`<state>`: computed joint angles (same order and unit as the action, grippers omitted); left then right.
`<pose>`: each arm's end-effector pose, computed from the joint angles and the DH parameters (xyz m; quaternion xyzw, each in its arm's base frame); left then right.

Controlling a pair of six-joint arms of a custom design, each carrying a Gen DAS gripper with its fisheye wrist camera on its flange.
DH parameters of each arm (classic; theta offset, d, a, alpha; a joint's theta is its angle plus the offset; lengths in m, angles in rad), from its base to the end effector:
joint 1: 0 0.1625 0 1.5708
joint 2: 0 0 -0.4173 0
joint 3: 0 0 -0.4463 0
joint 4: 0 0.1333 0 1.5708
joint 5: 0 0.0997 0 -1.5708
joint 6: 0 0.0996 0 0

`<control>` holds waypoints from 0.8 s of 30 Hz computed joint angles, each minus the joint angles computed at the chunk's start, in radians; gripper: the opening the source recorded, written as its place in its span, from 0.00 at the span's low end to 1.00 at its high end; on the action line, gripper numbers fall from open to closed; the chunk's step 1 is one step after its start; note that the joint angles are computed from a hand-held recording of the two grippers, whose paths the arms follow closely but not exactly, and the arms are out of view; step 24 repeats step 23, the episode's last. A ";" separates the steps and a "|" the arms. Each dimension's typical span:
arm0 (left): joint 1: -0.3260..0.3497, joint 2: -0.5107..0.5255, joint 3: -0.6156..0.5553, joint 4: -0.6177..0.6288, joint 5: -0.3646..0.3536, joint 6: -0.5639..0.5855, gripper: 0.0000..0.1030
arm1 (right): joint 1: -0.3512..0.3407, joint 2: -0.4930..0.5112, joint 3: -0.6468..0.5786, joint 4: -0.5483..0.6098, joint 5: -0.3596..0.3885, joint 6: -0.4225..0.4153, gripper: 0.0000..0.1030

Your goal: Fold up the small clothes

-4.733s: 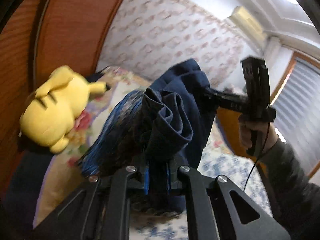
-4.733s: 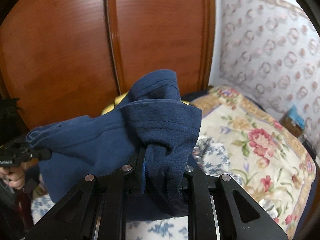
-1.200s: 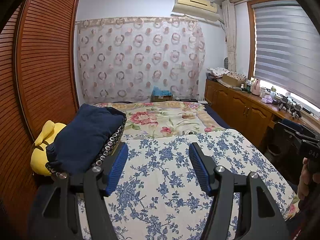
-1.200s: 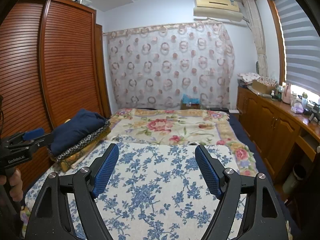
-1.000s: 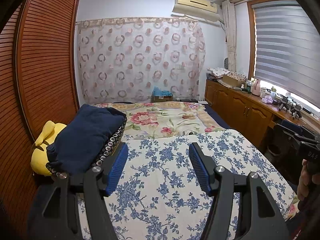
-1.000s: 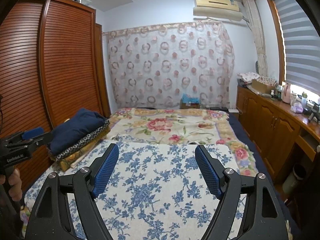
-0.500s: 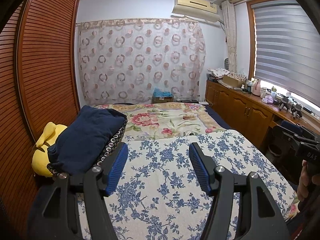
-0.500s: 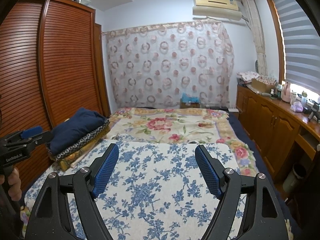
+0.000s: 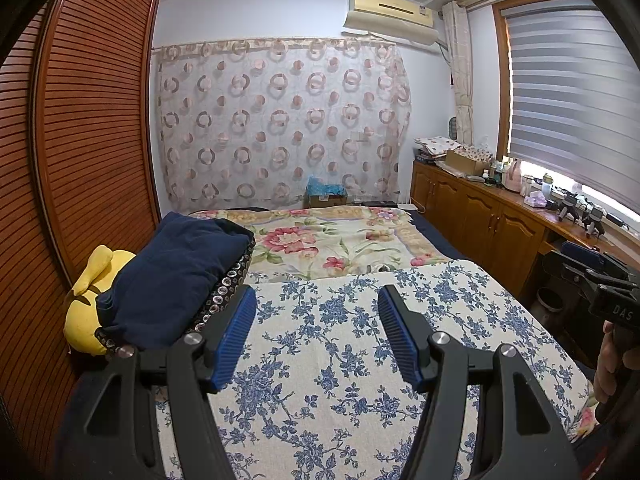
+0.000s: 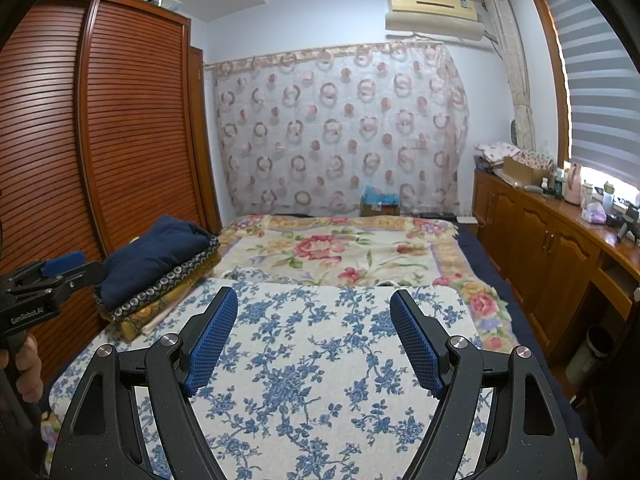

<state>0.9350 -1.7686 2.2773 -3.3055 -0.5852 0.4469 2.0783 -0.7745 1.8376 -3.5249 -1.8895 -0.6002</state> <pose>-0.0595 -0.4449 0.4295 0.1381 0.7578 -0.5411 0.3374 0.4058 -0.5198 0.0824 0.4105 -0.7937 0.4184 0.1627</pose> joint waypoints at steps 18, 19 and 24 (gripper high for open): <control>-0.005 -0.004 0.001 0.004 0.003 -0.002 0.62 | -0.003 -0.001 0.001 -0.003 0.004 -0.001 0.78; -0.004 -0.004 0.000 0.004 0.003 -0.001 0.62 | -0.003 -0.001 0.001 -0.002 0.004 -0.001 0.78; -0.006 -0.004 -0.004 0.005 0.004 0.000 0.62 | -0.002 0.004 -0.002 -0.009 0.001 0.000 0.78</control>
